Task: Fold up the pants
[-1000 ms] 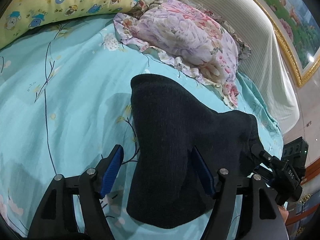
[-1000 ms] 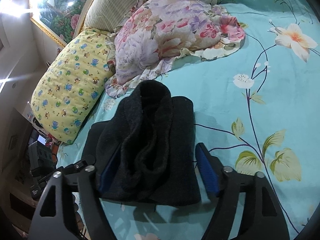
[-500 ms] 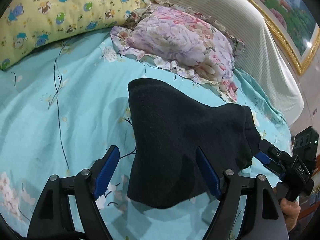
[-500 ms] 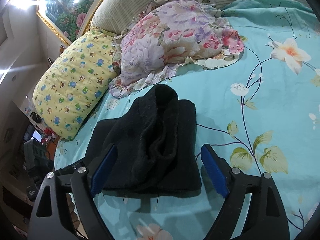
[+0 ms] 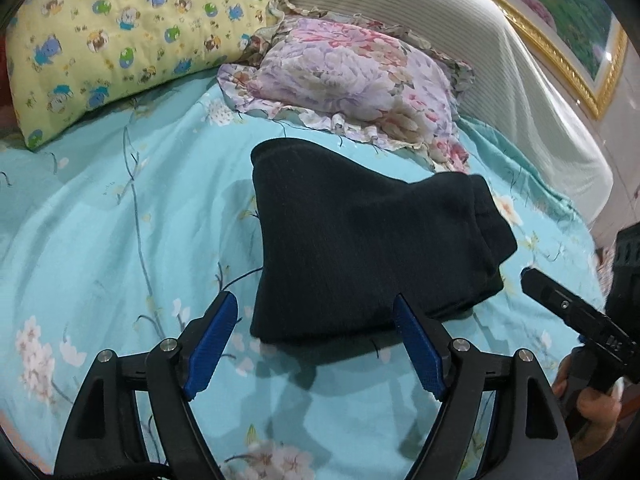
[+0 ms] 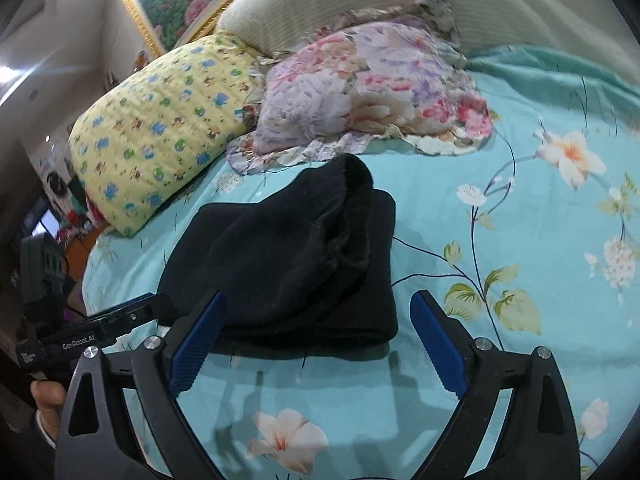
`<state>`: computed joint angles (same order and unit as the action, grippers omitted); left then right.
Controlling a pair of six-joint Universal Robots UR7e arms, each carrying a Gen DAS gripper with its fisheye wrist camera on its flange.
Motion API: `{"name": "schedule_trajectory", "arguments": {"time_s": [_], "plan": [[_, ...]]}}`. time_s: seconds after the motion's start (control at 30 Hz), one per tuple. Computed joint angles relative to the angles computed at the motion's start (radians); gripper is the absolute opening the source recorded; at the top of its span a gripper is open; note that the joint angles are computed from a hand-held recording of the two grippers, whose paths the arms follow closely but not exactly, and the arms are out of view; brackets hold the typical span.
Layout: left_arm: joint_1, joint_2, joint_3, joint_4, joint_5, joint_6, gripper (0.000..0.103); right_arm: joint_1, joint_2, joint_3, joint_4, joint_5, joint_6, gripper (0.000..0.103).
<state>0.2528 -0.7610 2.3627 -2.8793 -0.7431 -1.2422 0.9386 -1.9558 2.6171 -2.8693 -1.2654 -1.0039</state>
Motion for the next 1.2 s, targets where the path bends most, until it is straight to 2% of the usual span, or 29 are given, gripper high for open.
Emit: {"name": "schedule_trajectory", "arguments": {"time_s": [0.23,0.37,0.63,0.9,1.2], "plan": [[-0.051,-0.004,-0.027,0.158,0.022,-0.043,0.082,-0.017,-0.071,0.060,0.004,0.031,-0.158,0.099],[-0.074,-0.009,-0.055,0.302,0.039,-0.092,0.083,-0.002,-0.074,0.078,-0.021,0.008,-0.199,0.099],[-0.092,0.002,-0.076,0.399,0.031,-0.103,0.084,0.019,-0.065,0.091,-0.063,-0.024,-0.242,0.101],[-0.092,0.023,-0.081,0.399,0.015,-0.102,0.085,-0.013,-0.075,0.098,-0.030,0.008,-0.303,0.102],[-0.075,0.046,-0.080,0.358,0.001,-0.083,0.085,-0.019,-0.011,0.105,-0.095,-0.005,-0.316,0.102]]}}
